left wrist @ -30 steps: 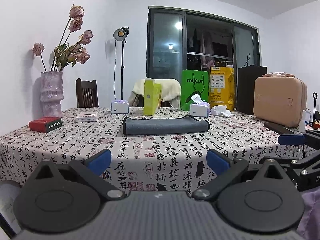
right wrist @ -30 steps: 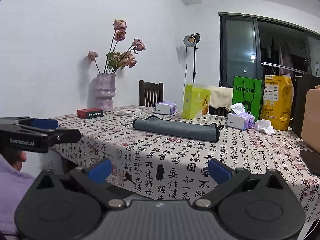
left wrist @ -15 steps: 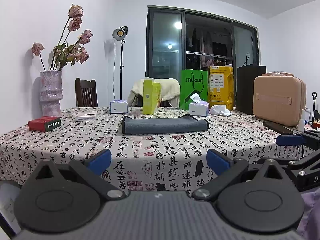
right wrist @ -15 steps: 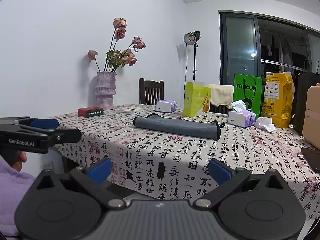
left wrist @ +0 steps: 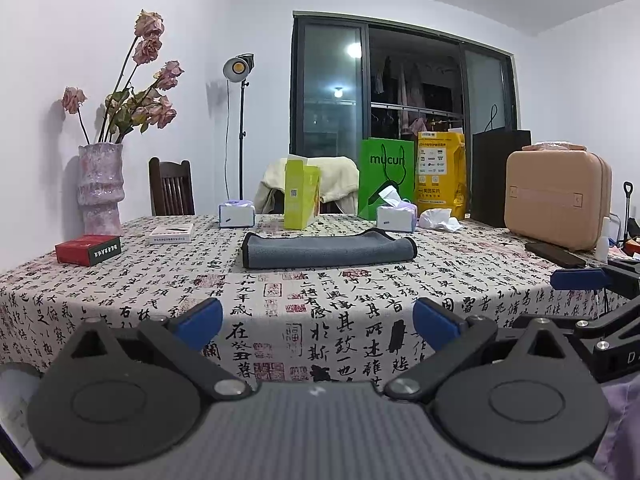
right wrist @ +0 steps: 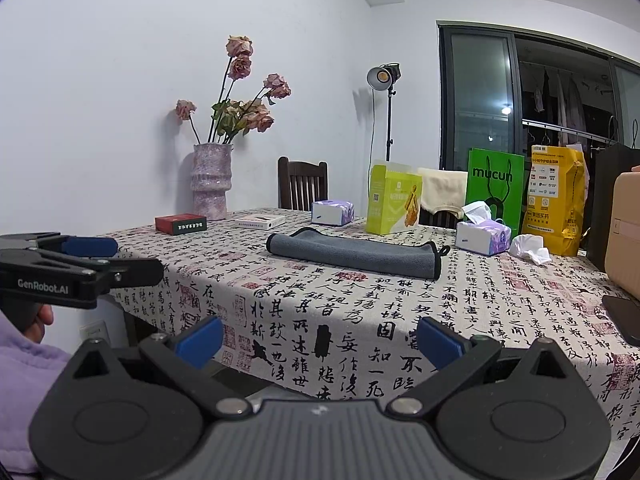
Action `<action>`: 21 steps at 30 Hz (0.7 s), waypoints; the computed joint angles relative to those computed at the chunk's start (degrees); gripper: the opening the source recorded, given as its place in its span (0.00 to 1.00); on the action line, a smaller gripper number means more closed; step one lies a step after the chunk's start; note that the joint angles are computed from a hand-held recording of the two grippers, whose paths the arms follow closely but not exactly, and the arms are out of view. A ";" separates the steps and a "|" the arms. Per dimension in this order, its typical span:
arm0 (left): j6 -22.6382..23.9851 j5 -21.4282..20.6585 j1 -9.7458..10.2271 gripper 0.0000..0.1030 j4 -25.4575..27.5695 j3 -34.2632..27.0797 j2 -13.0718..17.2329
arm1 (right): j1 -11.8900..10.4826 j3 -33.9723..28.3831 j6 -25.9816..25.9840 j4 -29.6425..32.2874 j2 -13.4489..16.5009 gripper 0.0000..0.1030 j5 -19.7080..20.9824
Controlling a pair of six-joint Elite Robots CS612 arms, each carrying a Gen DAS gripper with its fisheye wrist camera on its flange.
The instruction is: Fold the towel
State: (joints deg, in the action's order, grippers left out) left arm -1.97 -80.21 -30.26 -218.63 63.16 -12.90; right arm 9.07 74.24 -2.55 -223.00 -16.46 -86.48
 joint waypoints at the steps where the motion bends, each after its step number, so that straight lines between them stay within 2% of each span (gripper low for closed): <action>1: 0.00 0.00 0.00 1.00 0.00 0.00 0.00 | 0.00 0.06 0.02 0.02 -0.03 1.00 0.02; 21: 0.30 0.31 -0.06 1.00 -0.45 0.03 0.01 | 0.01 -0.14 0.06 0.13 0.08 1.00 0.06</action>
State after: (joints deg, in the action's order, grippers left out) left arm -1.67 -79.90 -30.32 -219.08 63.19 -12.89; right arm 9.09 74.10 -2.48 -222.87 -16.38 -86.42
